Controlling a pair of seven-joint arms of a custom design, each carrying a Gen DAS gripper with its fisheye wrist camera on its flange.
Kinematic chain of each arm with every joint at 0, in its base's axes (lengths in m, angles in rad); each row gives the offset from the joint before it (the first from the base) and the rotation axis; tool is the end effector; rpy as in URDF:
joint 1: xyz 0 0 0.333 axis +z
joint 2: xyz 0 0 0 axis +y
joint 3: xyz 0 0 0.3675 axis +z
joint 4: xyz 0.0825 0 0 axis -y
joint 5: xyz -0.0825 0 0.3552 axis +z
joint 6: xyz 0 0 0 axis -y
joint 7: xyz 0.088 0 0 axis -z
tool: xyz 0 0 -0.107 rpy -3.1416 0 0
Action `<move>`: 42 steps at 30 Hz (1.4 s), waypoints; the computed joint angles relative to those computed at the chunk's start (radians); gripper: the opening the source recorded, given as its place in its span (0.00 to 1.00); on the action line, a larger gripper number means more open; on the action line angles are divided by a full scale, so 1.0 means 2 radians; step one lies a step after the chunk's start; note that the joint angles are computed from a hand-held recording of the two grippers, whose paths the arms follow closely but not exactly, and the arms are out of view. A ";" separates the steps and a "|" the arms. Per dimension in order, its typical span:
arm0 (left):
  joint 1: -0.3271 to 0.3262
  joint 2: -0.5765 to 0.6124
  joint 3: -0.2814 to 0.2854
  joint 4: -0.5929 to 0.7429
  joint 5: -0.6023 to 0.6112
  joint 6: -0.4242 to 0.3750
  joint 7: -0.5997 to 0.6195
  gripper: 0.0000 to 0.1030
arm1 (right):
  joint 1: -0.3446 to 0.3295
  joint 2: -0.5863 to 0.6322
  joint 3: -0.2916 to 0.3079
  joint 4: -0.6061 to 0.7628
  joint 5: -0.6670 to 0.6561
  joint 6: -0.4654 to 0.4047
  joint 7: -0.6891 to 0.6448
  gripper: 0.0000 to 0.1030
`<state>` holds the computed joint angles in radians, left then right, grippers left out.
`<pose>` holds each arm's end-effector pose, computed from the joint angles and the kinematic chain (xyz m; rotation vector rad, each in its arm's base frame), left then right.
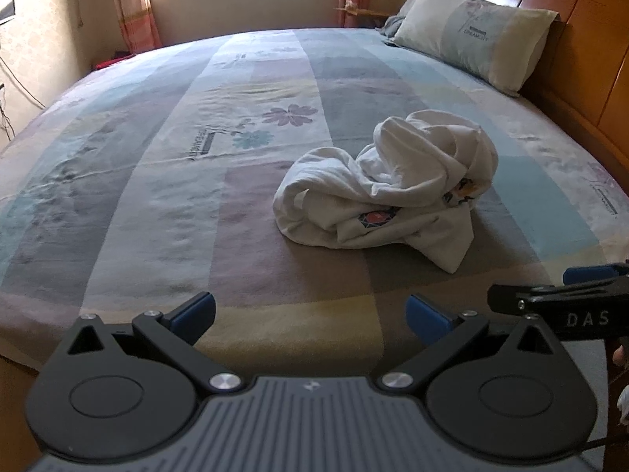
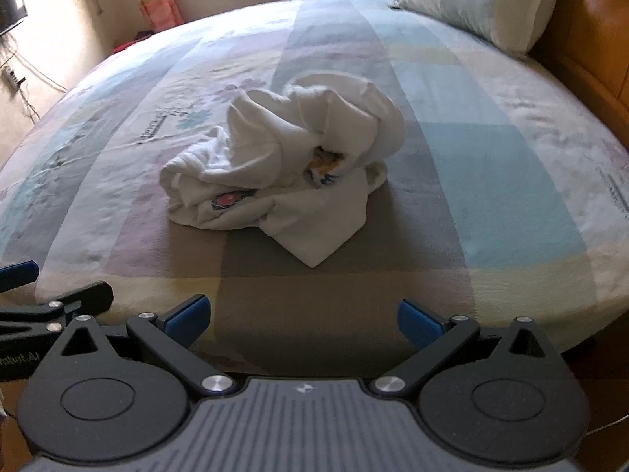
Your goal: Fold clothes
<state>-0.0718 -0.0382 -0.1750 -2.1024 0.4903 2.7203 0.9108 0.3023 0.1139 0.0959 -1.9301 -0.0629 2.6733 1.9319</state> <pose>0.5321 -0.1534 0.5725 -1.8159 1.7647 -0.6493 0.5640 0.2362 0.5659 -1.8750 1.7310 -0.3703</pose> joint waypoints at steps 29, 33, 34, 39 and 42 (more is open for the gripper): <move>-0.072 0.226 0.063 0.222 -0.099 0.003 0.168 0.99 | -0.040 0.106 -0.012 0.085 0.015 -0.018 -0.041 1.00; -0.042 0.235 0.036 0.214 -0.178 0.032 0.228 0.99 | -0.056 0.106 -0.002 0.076 0.035 -0.007 -0.054 1.00; -0.033 0.235 0.028 0.210 -0.201 0.039 0.244 0.99 | -0.059 0.107 0.000 0.075 0.041 -0.004 -0.057 1.00; -0.068 0.233 0.085 0.222 -0.194 0.060 0.219 0.99 | -0.072 0.108 0.013 0.068 0.071 0.018 -0.080 1.00; -0.092 0.247 0.129 0.254 -0.158 0.055 0.177 0.99 | -0.076 0.108 0.019 0.065 0.084 0.022 -0.096 1.00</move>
<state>-0.2558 0.4562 0.0837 -1.5947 0.1737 2.8303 1.2640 0.1510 0.3296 0.1343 -1.7995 0.1045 2.7166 1.7395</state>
